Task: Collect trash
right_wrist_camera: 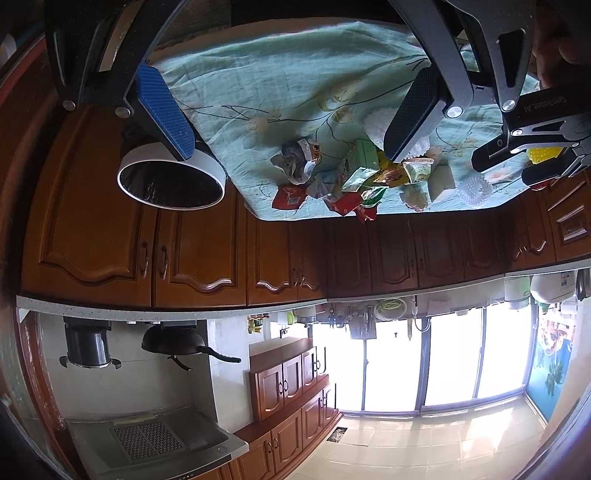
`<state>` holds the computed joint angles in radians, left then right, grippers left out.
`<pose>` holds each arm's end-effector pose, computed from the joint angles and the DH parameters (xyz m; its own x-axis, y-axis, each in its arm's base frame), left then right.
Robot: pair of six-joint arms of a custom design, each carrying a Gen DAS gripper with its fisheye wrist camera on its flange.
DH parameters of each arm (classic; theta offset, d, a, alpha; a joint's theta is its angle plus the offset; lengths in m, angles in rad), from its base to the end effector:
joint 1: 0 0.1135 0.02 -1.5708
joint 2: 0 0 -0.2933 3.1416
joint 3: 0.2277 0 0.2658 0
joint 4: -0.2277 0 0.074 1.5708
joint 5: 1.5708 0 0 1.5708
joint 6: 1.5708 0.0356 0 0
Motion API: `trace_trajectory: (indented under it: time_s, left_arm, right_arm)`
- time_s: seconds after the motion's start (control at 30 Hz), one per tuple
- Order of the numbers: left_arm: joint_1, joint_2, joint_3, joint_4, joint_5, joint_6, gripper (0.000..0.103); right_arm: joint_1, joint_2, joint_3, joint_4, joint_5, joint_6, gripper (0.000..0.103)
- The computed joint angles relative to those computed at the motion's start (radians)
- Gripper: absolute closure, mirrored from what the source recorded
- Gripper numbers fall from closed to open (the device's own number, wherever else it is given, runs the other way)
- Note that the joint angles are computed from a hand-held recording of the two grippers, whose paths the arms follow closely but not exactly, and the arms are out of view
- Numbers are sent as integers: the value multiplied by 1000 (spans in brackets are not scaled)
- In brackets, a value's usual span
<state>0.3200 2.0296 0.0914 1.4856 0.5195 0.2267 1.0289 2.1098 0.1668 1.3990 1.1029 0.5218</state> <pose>0.2023 0.0484 0.0674 -0.3706 0.0827 -0.9251 0.2402 0.9707 -0.0094 0.1352 0.1629 0.0556 -0.2277 0.0577 -0.9720 0.1396 0.9899 0.0260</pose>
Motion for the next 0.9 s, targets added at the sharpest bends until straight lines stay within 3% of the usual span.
trace_trajectory:
  time_s: [0.9]
  left_arm:
    - [-9,-10,24,-45,-11,-4,0]
  right_arm:
    - [-62,26,-7,82,-119,-39,0]
